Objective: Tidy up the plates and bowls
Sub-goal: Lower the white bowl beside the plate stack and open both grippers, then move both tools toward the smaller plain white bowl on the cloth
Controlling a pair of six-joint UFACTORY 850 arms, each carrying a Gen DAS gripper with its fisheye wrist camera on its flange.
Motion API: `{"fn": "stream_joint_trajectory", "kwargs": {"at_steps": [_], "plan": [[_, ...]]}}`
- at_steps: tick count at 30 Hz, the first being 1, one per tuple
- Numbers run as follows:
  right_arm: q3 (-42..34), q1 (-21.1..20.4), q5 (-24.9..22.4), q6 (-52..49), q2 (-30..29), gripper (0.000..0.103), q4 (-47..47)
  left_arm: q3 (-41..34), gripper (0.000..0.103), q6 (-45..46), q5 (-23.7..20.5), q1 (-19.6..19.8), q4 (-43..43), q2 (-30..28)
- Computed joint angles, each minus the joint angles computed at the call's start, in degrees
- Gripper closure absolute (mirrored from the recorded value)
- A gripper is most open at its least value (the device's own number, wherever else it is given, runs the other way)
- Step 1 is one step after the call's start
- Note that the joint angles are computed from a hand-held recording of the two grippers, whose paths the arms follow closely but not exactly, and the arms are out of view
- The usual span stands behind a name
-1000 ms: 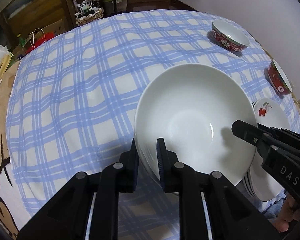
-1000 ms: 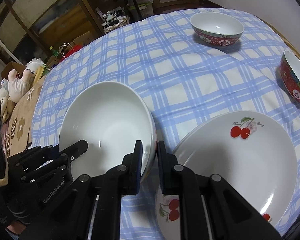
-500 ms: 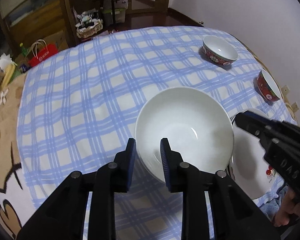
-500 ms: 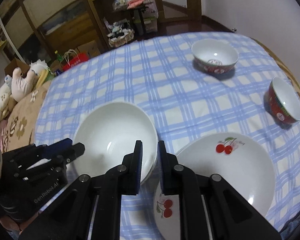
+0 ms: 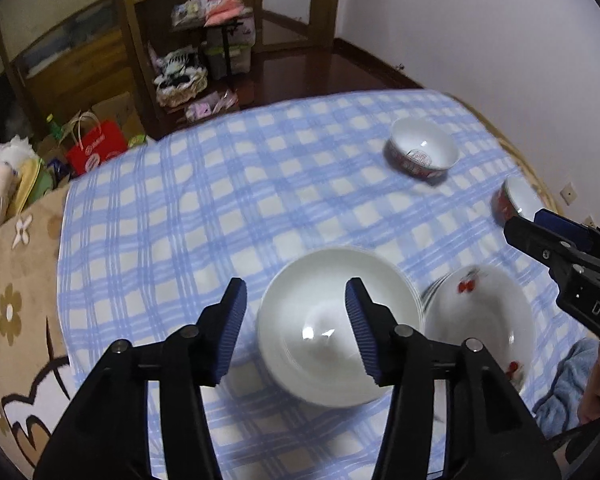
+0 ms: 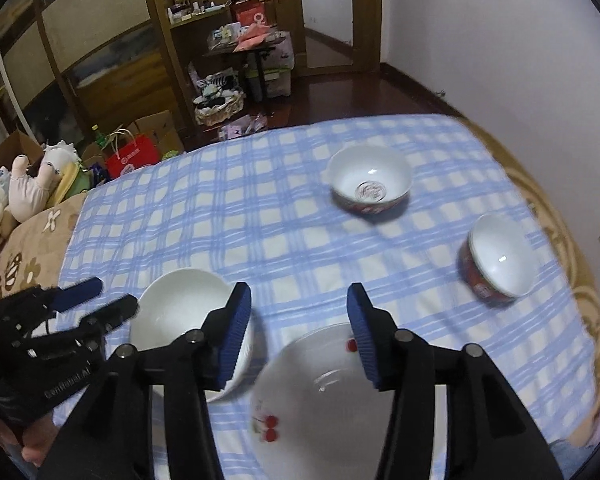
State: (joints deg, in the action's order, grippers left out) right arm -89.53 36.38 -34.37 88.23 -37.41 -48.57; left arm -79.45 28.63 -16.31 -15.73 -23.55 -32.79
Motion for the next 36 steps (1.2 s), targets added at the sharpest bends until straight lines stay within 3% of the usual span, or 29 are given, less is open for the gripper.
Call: {"fn": "stream_joint_trajectory", "kwargs": {"at_steps": [2, 4, 8, 10, 14, 17, 23, 30, 36], "plan": [[1.84, -0.65, 0.79, 2.47, 1.93, 0.032, -1.13, -0.91, 0.048, -0.04, -0.9, -0.55, 0.06, 0.34], [3.63, -1.27, 1.3, 4.54, 3.81, 0.024, -2.6, -1.65, 0.029, -2.14, -1.08, -1.26, 2.3, 0.56], [5.67, -2.02, -1.11, 5.77, 6.55, 0.005, -5.29, -3.37, 0.02, -8.86, -0.27, -3.15, 9.04, 0.78], [7.09, -2.34, -2.41, 6.99, 8.19, 0.0, -7.5, -4.56, 0.015, -10.72, -0.45, -3.93, 10.56, 0.42], [9.52, -3.45, -3.83, 8.48, 10.89, 0.0, -9.57, -7.29, 0.015, -7.85, -1.81, -5.36, 9.71, -0.63], [11.21, -4.59, -4.03, 8.79, 12.37, 0.0, -9.44, -9.29, 0.015, -13.16, -1.5, -6.78, 15.01, -1.5], [15.04, -7.34, -1.35, 9.73, 15.64, 0.0, -11.04, -15.39, 0.014, -17.36, -4.7, -8.78, 16.06, -4.62], [17.63, -8.42, -3.11, 9.44, 17.05, 0.0, -14.14, -19.59, 0.014, -15.04, -5.65, -10.72, 13.29, -7.47], [21.46, -8.13, -8.65, 19.1, 18.33, 0.0, -23.11, -20.83, 0.014, -12.38, -3.78, -12.93, 12.7, -9.03]]}}
